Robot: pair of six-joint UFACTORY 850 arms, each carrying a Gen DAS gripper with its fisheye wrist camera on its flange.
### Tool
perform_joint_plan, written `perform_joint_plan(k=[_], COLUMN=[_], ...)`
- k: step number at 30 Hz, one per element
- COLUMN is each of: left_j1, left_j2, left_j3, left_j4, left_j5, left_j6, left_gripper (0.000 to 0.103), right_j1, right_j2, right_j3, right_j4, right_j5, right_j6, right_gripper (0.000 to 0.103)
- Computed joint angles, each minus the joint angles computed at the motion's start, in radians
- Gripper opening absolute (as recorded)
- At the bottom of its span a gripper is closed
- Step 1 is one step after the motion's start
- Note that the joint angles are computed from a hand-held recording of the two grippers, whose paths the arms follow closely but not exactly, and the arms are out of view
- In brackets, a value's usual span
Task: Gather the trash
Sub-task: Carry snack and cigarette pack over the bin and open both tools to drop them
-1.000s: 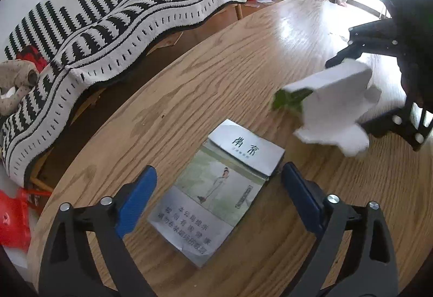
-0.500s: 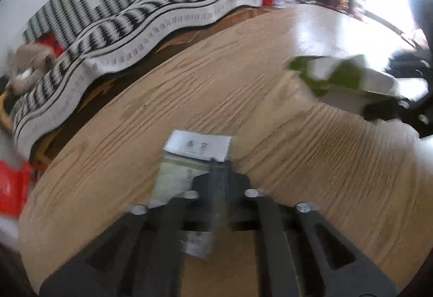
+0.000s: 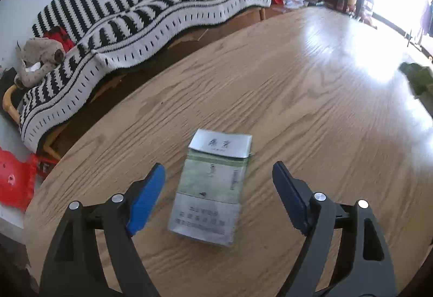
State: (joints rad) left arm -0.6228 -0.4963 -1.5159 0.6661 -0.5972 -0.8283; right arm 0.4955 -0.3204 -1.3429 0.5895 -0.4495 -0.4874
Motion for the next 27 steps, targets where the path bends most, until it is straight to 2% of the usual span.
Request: perform_joint_plan(k=[3,6,8,9,16,21,25,27], left_j1=[0.021,0.038,0.045,0.043,-0.026,-0.088,-0.162,-0.213], left_j2=[-0.020,-0.019,-0.014,-0.014,-0.041,-0.047,-0.092,-0.146], left_j3=[-0.004,0.012,0.022,0.024,-0.023,-0.080,-0.185,-0.284], left_j4=[-0.062,-0.117,-0.150,-0.150,-0.041,-0.048,-0.077,-0.099], left_j5=[0.024,0.086,0.124,0.134,0.076,0.061,0.027,-0.012], left_j6=[0.065,0.103,0.107,0.098,-0.047,-0.082,-0.075,-0.047], left_gripper=[0.079,0.078,0.069,0.060,0.056,0.056,0.056,0.056], right_j1=[-0.001,0.000,-0.001,-0.004,-0.023,-0.053,-0.101,-0.129], right_j2=[-0.001,-0.008,-0.009,-0.015,0.035,0.118,0.223,0.276], right_j3=[0.005,-0.001,-0.003,-0.012,0.037,0.110,0.208,0.258], right_j4=[0.007,0.009,0.010,0.011,-0.002,-0.048,-0.060,-0.048], right_j5=[-0.010,-0.018,-0.018,-0.023,0.000,0.026,0.052,0.063], right_j6=[-0.010,-0.007,-0.002,0.000,0.043,0.122,0.163,0.160], right_gripper=[0.045,0.045,0.045,0.045,0.045,0.045,0.045,0.045])
